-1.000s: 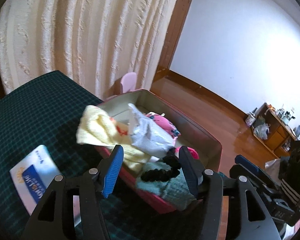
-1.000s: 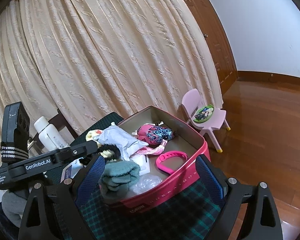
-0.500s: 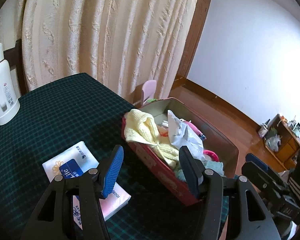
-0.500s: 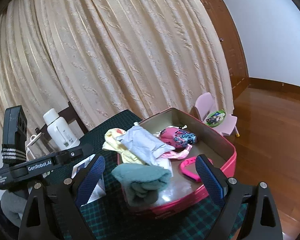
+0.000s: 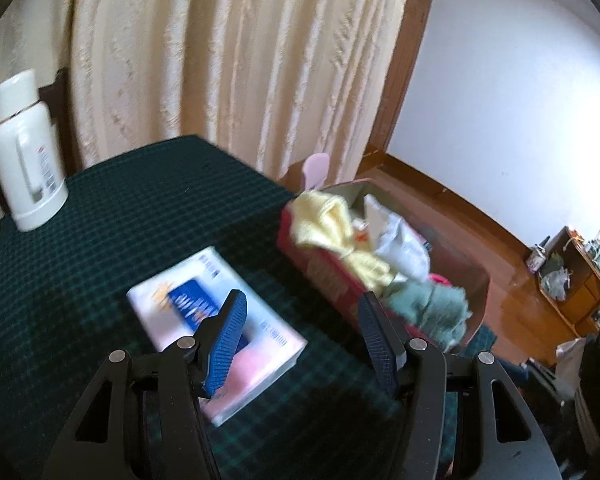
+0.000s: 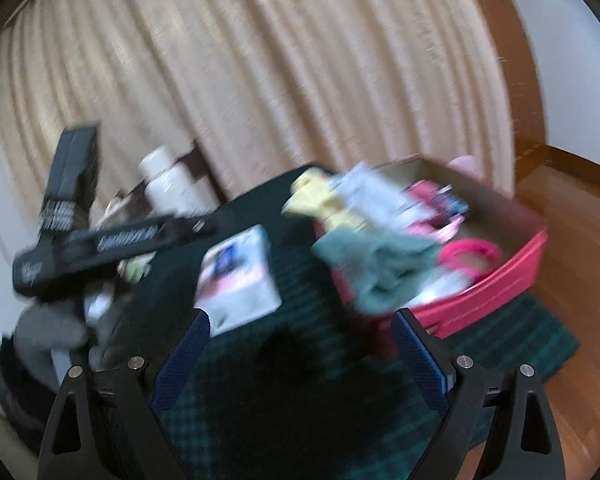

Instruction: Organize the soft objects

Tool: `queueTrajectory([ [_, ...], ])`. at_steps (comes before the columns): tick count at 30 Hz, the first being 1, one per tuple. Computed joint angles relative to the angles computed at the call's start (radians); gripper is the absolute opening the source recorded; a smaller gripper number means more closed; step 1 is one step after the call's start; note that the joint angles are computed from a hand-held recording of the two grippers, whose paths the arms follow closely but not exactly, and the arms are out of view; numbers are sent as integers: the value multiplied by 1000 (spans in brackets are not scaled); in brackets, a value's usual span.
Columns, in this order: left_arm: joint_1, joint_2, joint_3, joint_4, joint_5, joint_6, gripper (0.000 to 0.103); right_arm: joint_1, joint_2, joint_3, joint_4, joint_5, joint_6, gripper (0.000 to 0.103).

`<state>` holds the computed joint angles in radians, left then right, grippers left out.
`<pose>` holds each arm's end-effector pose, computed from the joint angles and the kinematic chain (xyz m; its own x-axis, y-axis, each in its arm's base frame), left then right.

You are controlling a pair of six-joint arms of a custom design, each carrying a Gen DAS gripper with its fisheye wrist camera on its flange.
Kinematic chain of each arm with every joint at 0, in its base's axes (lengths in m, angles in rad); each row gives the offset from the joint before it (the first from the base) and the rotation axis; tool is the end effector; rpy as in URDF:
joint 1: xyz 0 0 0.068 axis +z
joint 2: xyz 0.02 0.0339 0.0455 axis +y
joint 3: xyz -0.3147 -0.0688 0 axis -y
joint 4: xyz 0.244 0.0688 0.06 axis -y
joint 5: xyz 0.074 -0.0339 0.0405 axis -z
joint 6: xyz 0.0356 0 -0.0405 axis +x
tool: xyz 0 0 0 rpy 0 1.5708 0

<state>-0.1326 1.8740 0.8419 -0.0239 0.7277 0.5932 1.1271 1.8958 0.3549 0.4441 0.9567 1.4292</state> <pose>0.3340 -0.0684 0.1476 -0.4787 0.4850 -0.7319 0.8333 0.5135 -0.2048 0.1254 0.1960 0.0855 -0.4106 0.4650 -0.7843 0.3273 0.8780 0.3493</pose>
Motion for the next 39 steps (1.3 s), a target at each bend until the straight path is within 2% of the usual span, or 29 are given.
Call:
queueTrajectory([
  [5,62,31,6,-17,4,31,59,-72,92,52,132,-129,-182,84],
  [8,94,52,18,-22,5,33,59,-103,114,75,134,-179,-229,78],
  [11,118,68,21,-10,4,34,59,-138,133,120,57,-218,-240,75],
  [14,134,84,32,-19,8,40,59,-175,154,141,35,-260,-260,74],
  [19,153,99,37,-9,1,42,59,-206,184,190,-30,-308,-300,65],
  [21,159,106,40,-9,1,42,59,-214,196,204,-49,-324,-304,58],
  [22,161,109,43,-10,0,40,59,-214,201,211,-61,-323,-303,56],
  [27,171,119,49,-14,-2,35,59,-214,205,229,-95,-312,-306,31],
  [29,177,119,49,-12,-1,31,59,-218,202,219,-74,-321,-308,26],
  [34,188,114,48,-11,2,26,59,-213,141,139,70,-327,-316,23],
  [39,196,109,47,-8,6,20,59,-177,2,80,78,-216,-299,23],
])
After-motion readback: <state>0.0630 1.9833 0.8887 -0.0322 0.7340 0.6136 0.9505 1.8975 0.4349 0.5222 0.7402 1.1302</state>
